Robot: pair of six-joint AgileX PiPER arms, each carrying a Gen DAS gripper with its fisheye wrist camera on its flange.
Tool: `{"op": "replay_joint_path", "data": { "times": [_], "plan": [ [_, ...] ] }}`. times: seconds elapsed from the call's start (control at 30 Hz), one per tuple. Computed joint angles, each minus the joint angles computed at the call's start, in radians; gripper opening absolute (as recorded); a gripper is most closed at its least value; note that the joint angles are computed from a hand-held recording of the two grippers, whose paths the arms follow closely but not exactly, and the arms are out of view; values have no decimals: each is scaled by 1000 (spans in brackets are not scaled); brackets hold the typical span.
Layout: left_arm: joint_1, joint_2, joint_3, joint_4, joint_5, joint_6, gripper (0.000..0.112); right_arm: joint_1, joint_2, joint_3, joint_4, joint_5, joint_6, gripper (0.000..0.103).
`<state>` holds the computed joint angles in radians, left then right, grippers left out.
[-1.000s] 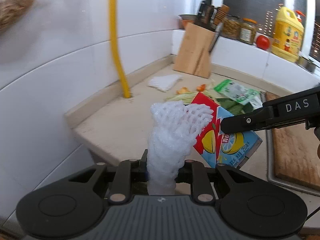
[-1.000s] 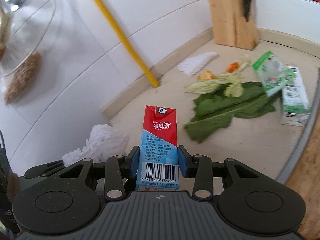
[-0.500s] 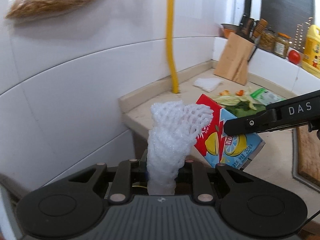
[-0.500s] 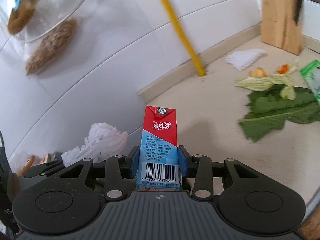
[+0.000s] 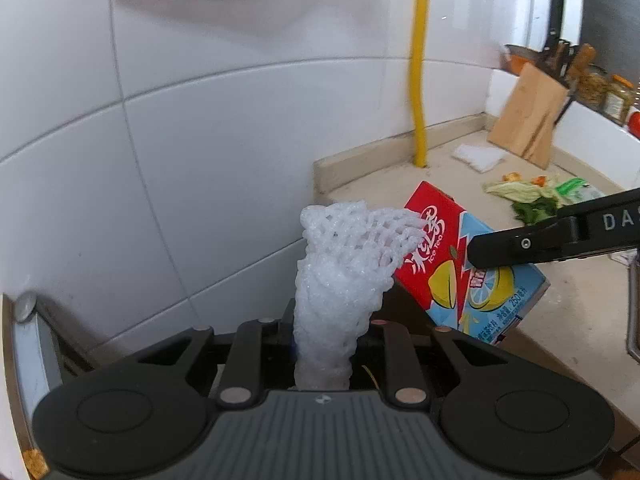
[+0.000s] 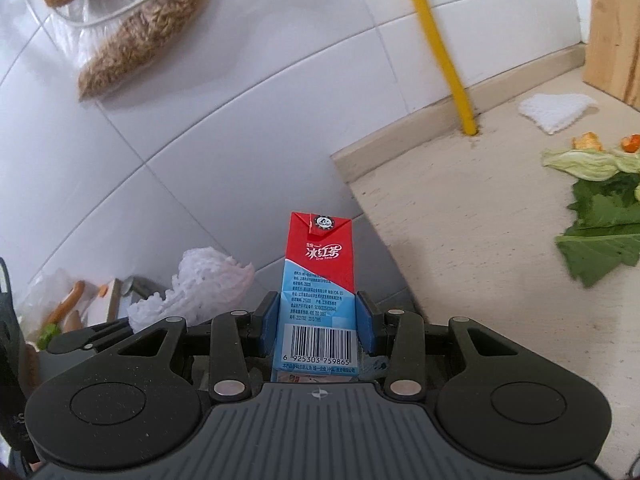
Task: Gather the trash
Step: 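Carry the foam net in the left tool while the right tool carries the juice carton to the bin, then open both tools over the black bin to drop the net and carton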
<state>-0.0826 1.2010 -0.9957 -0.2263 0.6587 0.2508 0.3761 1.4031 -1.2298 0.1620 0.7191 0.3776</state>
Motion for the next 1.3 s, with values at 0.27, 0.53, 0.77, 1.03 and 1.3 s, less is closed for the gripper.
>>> {"op": "replay_joint_path", "data": {
  "times": [0.27, 0.53, 0.77, 1.03, 1.3],
  "plan": [
    [-1, 74, -9, 110, -9, -136, 16, -32, 105, -53, 109, 16, -147, 47],
    [-26, 161, -23, 205, -5, -261, 16, -49, 213, -111, 173, 45, -238, 47],
    [-42, 260, -69, 268, 13, -342, 16, -55, 306, -164, 196, 69, -283, 47],
    [-64, 332, -98, 330, 28, -410, 16, -61, 385, -215, 207, 95, -321, 47],
    [-64, 386, -125, 346, 32, -430, 17, -54, 455, -271, 203, 119, -318, 47]
  ]
}}
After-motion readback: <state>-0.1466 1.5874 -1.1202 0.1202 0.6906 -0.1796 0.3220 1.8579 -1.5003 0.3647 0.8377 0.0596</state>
